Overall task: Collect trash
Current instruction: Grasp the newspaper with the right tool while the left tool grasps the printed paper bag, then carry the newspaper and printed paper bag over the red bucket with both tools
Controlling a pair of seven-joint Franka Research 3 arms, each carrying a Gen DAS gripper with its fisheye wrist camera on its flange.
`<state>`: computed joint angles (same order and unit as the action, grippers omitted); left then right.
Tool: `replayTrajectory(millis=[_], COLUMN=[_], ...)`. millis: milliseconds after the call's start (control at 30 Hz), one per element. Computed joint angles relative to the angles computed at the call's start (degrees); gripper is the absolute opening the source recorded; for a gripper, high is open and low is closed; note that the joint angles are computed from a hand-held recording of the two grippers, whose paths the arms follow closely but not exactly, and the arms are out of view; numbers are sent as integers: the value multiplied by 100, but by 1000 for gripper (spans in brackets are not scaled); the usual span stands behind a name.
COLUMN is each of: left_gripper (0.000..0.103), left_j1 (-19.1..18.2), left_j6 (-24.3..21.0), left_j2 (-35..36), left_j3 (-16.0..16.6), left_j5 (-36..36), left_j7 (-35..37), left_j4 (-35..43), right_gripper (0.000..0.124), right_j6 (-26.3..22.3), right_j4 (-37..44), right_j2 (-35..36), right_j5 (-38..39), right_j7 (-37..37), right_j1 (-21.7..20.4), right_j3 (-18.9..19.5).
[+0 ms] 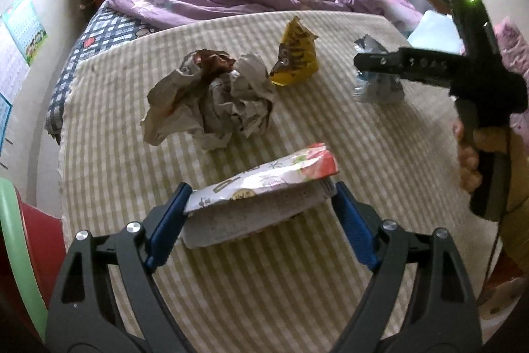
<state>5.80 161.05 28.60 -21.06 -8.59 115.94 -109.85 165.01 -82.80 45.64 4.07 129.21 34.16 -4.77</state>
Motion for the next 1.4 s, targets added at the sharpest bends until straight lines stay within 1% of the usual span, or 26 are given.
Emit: replayTrajectory(millis=[33,100,200,233,267,300,333,433,500,600,667,700,733,800,833,933,967,1000,1033,1067,1100,1200,1300,1400], left_gripper=[83,83,82,82,82,82,82,82,82,82,82,82,82,82,82,82,82,82,82,82,82,82,82,82], left_j1=[-155,-269,-257,-321,-318,-228,-65,145,398,573,613,727,942,1118,1274,1486,1502,1362,1338,1402,1562,1740,2022,2114], left_j6=[74,194,454,716,872,1002,1161,1595,1880,2221,2336,2357,2315,2329,2382,2537,2566,2600,2644,2671,2700,2782,2937,3053], left_j2=[-23,-70,-163,-255,-324,-385,-452,-677,-857,-1080,-1218,-1281,-1311,-1376,-1405,-1497,-1553,-1611,-1669,-1670,-1686,-1763,-1925,-2053], left_j3=[142,252,234,301,293,198,15,-229,-496,-660,-654,-744,-942,-1078,-1204,-1336,-1325,-1155,-1107,-1144,-1276,-1370,-1516,-1462], left_j5=[167,344,415,460,484,452,353,280,207,193,217,207,201,254,281,402,456,518,574,640,703,897,1116,1298], left_j7=[-101,-229,-393,-571,-696,-763,-792,-1097,-1272,-1633,-1889,-2002,-2064,-2218,-2267,-2498,-2573,-2660,-2736,-2797,-2868,-3079,-3344,-3604], left_j4=[-41,-129,-324,-494,-618,-724,-861,-1208,-1448,-1679,-1777,-1823,-1846,-1903,-1953,-2079,-2137,-2175,-2234,-2250,-2286,-2387,-2592,-2728], right_gripper=[42,41,41,41,41,41,41,42,42,43,43,43,43,44,44,44,44,44,44,44,44,44,44,44], right_j6=[43,286,599,691,782,865,917,1041,1071,1075,1107,1115,1124,1168,1183,1071,1047,1032,1017,1021,1016,977,943,890], right_j4=[-75,-341,-704,-812,-930,-1037,-1112,-1338,-1381,-1451,-1518,-1530,-1537,-1554,-1564,-1524,-1501,-1473,-1439,-1432,-1413,-1314,-1209,-1071], right_j2=[-53,-210,-470,-550,-644,-730,-796,-985,-1038,-1133,-1202,-1219,-1235,-1271,-1285,-1289,-1277,-1258,-1245,-1245,-1239,-1193,-1163,-1112], right_j5=[30,130,250,287,320,351,377,422,436,310,184,135,103,143,157,-91,-172,-247,-299,-332,-367,-466,-593,-758], right_j7=[-4,-3,-30,-67,-87,-113,-141,-164,-204,-114,-4,31,34,-53,-72,100,155,212,245,254,271,334,396,478], right_j1=[-17,-60,-35,-41,-15,12,43,213,281,645,920,1003,1030,898,891,1361,1448,1524,1546,1525,1528,1565,1642,1759], right_j3=[36,102,120,136,132,131,126,45,26,-269,-500,-561,-561,-335,-296,-773,-853,-917,-924,-891,-877,-873,-920,-1005])
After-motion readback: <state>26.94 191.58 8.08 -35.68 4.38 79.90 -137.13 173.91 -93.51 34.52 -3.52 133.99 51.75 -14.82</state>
